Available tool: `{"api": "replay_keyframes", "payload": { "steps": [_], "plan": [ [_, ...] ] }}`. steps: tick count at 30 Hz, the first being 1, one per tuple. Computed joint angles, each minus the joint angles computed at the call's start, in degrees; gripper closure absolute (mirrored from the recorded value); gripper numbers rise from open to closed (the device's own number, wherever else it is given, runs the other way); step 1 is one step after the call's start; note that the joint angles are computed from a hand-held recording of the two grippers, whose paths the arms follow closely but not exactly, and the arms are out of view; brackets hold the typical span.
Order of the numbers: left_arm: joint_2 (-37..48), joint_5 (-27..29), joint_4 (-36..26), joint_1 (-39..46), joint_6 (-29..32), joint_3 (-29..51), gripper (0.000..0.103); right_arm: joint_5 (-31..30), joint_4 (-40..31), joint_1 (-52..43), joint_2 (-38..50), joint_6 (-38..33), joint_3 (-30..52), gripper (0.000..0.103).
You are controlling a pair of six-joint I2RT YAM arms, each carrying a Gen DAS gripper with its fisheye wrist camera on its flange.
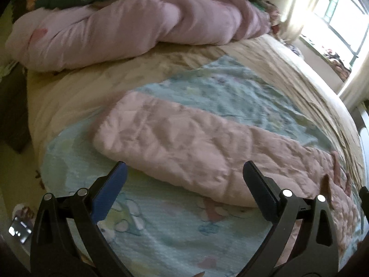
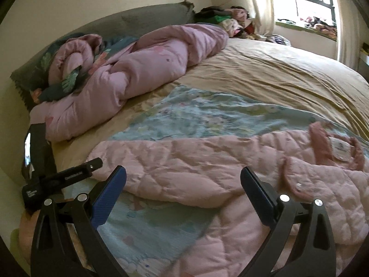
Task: Fold large clothes
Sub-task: 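Move the left tool to the other sleeve's ribbed cuff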
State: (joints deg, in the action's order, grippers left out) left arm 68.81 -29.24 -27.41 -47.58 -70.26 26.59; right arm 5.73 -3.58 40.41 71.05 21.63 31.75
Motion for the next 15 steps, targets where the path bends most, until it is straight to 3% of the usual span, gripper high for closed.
{"api": "replay_keyframes", "payload": {
  "steps": [15],
  "plan": [
    [-0.1,10.6,9.7,18.5,4.2,-10.3,0.009,-1.2,0.7,6.1,19.7,-3.3,12.8,0.004]
  ]
}}
